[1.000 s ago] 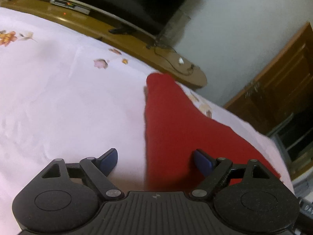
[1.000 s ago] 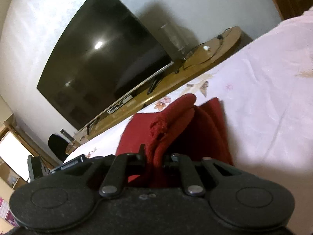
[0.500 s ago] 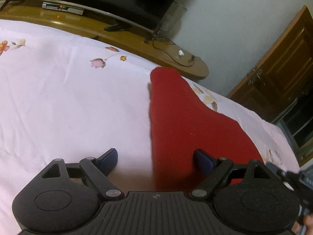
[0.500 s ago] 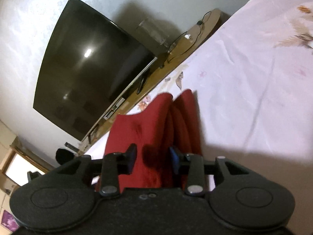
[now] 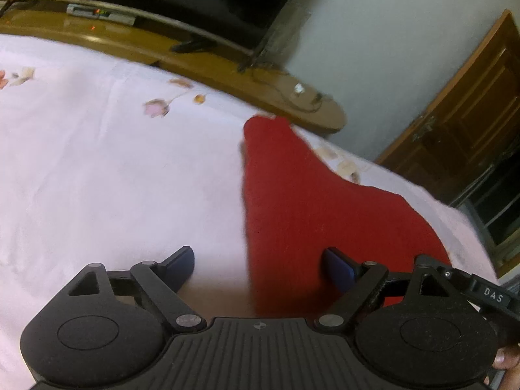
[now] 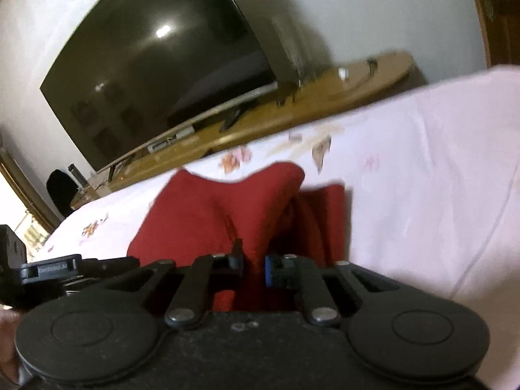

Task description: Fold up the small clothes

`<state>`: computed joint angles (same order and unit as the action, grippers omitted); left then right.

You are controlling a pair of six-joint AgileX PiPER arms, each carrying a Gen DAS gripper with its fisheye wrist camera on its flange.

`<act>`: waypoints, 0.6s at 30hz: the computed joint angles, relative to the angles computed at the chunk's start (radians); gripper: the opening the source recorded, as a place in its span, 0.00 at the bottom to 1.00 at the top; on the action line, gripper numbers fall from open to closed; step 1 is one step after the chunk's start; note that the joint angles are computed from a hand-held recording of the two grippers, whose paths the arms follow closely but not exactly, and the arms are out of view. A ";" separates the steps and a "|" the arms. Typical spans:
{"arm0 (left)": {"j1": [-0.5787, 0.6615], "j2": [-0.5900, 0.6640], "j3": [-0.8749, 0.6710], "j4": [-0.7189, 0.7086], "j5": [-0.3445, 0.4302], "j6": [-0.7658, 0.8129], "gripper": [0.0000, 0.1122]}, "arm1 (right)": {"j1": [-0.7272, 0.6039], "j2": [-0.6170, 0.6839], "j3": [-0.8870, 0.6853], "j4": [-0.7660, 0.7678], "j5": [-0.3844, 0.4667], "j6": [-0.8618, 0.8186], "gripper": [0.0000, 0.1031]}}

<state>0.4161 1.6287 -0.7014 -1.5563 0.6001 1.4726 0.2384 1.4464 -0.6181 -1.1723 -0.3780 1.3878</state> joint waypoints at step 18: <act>-0.137 0.021 -0.059 0.101 -0.139 -0.075 0.84 | -0.057 0.095 0.009 0.149 -0.033 -0.081 0.14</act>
